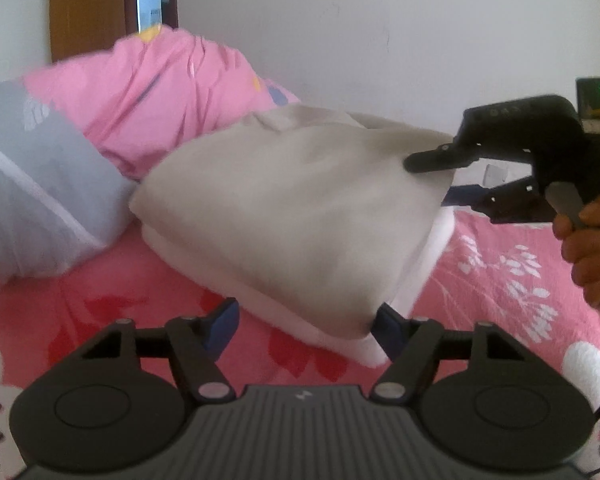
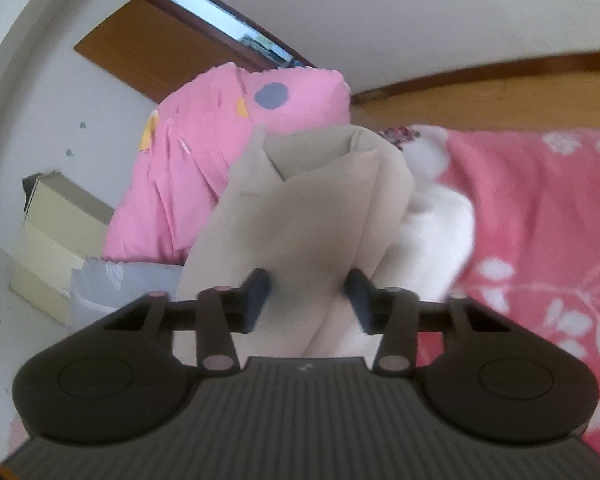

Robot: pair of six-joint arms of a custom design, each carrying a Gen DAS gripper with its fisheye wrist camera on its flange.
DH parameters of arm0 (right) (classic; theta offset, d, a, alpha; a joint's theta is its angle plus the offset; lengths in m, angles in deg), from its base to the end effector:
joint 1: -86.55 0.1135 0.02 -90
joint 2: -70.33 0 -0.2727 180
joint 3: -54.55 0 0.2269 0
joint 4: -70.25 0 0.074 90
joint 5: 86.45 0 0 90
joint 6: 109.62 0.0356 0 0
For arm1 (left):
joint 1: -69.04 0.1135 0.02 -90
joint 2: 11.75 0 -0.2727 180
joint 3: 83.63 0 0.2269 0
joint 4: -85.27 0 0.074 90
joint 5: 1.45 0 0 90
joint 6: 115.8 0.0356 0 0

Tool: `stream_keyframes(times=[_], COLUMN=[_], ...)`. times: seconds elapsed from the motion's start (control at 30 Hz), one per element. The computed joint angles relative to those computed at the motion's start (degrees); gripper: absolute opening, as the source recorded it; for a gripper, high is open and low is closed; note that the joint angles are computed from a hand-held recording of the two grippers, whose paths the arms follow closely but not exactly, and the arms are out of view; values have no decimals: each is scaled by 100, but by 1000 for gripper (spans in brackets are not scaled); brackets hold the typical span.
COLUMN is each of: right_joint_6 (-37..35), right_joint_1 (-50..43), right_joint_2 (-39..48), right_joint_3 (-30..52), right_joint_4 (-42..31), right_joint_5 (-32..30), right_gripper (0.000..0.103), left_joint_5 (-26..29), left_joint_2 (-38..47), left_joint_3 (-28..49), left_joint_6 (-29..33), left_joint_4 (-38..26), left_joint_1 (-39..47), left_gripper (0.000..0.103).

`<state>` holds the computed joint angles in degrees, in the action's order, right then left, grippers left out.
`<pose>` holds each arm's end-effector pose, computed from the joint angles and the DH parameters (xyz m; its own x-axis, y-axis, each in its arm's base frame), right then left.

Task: Fold clothes
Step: 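Lower the beige garment onto the bedspread with the right tool, folding it over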

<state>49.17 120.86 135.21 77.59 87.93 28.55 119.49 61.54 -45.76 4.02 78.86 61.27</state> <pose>0.1491 0.0835 0.1656 -0.3016 0.8171 -0.4914 0.2456 0.5645 0.7880 0.2000 -0.0458 0.1735 -0.3269 0.4751 -0.8170 0.7585 0.6475 0.0730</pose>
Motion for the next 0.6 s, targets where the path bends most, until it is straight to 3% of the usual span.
stream_keyframes(times=[0.2, 0.3, 0.4, 0.5, 0.6], right_joint_6=[-208, -200, -60, 186, 409], right_joint_1=[-259, -224, -306, -371, 173], right_joint_2=[50, 241, 705, 786, -424], right_joint_3=[245, 67, -358, -693, -540], right_joint_4=[-40, 402, 1381, 1910, 316], right_joint_5=[-227, -143, -158, -301, 262], right_gripper=[36, 35, 34, 36, 40], left_joint_5=[-31, -136, -251, -67, 373], left_joint_2=[108, 210, 308, 115, -373], left_joint_3=[214, 226, 207, 284, 332], left_joint_6=[-183, -262, -316, -53, 649], left_joint_4=[-30, 8, 42, -473, -1259], left_joint_1=[-12, -110, -222, -8, 574], left_gripper=[73, 73, 73, 74, 79])
